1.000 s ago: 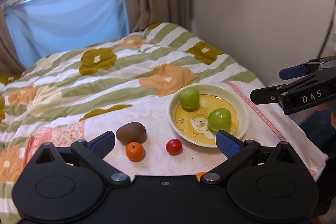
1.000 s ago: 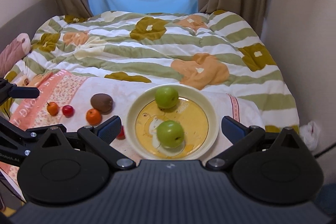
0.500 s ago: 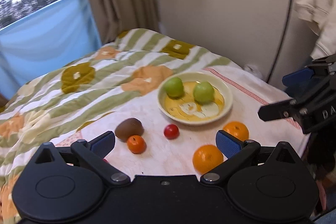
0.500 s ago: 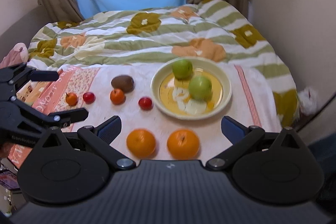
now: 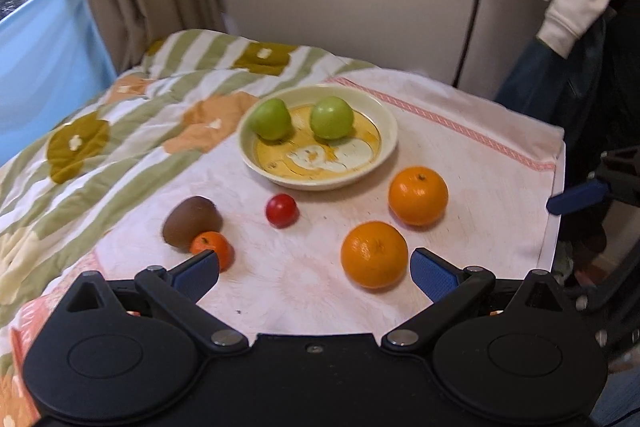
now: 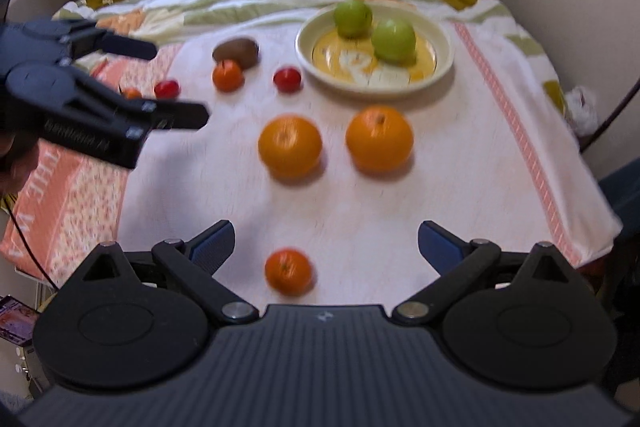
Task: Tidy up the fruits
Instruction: 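Grasp a large orange with the left tool while the right tool grasps a small tangerine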
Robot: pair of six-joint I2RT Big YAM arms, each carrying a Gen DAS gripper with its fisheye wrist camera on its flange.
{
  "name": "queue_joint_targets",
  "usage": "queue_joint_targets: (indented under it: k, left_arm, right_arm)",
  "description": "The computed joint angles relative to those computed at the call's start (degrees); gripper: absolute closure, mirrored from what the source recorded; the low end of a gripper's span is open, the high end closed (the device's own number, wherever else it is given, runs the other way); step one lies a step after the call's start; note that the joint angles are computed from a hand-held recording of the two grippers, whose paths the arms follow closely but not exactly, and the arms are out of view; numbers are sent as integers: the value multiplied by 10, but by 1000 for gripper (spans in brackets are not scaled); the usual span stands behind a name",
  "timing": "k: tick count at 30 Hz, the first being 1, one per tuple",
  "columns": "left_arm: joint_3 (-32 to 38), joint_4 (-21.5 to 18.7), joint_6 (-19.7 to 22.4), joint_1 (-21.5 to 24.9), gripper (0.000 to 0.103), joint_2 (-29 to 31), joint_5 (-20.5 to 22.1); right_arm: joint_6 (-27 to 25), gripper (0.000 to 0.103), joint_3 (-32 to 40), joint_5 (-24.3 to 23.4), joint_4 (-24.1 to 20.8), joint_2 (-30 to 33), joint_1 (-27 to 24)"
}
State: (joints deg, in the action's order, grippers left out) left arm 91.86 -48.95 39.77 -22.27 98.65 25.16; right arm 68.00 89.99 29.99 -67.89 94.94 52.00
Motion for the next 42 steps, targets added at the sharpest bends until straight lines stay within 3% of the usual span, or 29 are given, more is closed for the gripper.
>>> queue_joint_targets:
  k: [5,15,22,27,33,38,42]
  left_arm:
    - [13,-18,40,-14,3,29,2]
    - [32,-28,82,-44,9,77,-12]
    - [54,-37,67,-53,19,104,-23]
    - [52,-42,85,-60,38,107,-28]
    - [23,-6,81,-63,38,93,-35]
    - [19,-3,75,-58,38,90,-34]
    - [18,-3,65,-53,38,89,-38]
  right_arm:
    - [31,1,-3,-27,11,20,5]
    - [38,18,-19,-61,49,36,-4]
    - [35,26,-19,-66,55,44,-6]
    - [24,28,-10,-61,50,52,-7]
    - [26,33,-11,-63,53,53,-7]
    - [22,38,-11,-67,55,54,-10]
    - [15,49,-12,-74,63,56,-13]
